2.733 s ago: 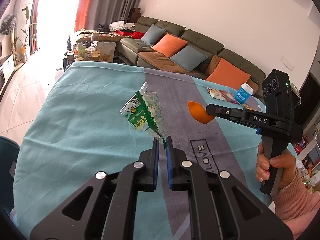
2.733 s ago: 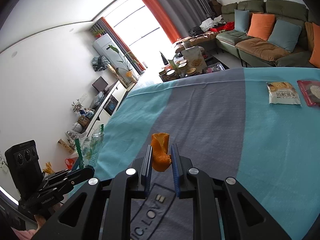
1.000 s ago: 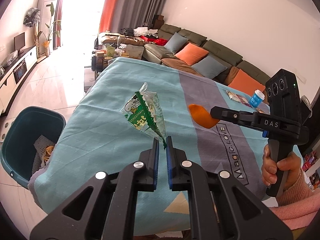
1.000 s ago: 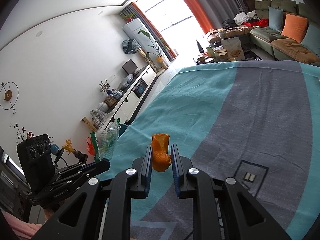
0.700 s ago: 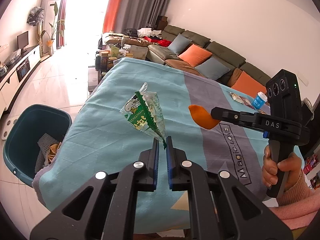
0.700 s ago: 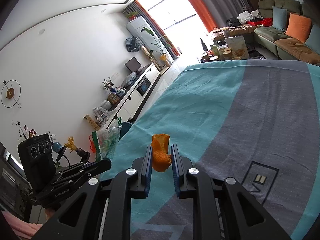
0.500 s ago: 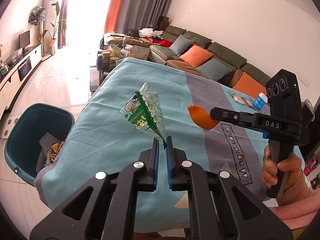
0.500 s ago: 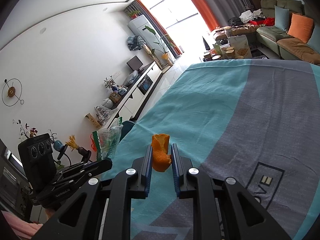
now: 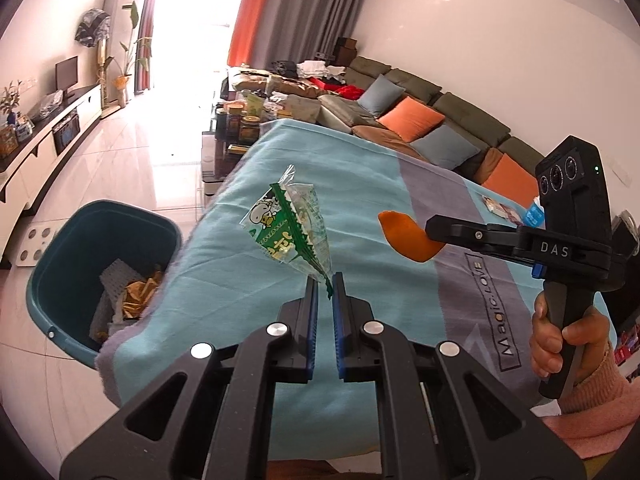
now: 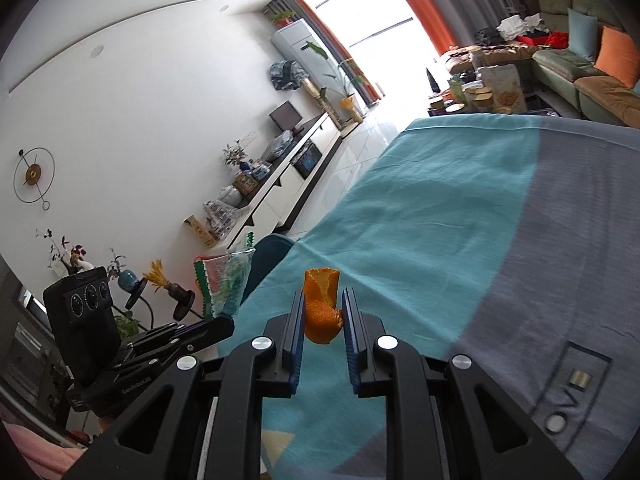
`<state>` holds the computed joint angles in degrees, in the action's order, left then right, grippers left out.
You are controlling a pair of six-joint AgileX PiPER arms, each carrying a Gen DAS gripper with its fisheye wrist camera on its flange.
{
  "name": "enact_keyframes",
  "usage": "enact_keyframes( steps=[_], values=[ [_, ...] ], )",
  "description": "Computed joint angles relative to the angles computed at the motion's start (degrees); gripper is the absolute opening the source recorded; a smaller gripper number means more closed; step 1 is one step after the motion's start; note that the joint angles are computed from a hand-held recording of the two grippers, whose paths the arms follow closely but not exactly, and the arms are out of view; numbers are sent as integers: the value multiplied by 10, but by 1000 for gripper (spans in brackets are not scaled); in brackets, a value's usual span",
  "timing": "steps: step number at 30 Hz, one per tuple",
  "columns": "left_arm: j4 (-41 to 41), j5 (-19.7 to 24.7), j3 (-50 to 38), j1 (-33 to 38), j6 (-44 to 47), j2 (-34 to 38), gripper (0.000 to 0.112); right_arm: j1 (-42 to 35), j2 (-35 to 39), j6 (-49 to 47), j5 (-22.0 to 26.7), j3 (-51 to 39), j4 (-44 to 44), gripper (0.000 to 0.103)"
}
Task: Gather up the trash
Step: 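Carry the green bag and orange peel over the teal bin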
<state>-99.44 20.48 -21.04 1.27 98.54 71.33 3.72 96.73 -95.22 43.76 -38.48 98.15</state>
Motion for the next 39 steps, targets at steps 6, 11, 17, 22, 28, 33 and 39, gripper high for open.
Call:
enact_keyframes(
  steps=[6, 11, 17, 22, 28, 33, 39],
  values=[
    [33, 32, 0, 74, -4, 3, 8, 54, 28, 33, -10, -46, -15, 17],
    [58, 64, -3, 143, 1, 13, 8, 100, 59, 68, -24, -93, -30, 17],
    [80, 91, -10, 211, 9, 29, 8, 144, 90, 116, -40, -145, -57, 17],
    [86, 104, -19, 256, 21, 49, 8, 178, 121, 169, -52, -200, -92, 17],
    [83, 118, -39, 308, 42, 94, 8, 215, 156, 233, -75, -265, -136, 17],
    [77, 116, -62, 334, 56, 143, 8, 247, 192, 306, -100, -326, -199, 17],
    [67, 106, -84, 340, 66, 185, 8, 276, 227, 387, -113, -387, -271, 17]
  ],
)
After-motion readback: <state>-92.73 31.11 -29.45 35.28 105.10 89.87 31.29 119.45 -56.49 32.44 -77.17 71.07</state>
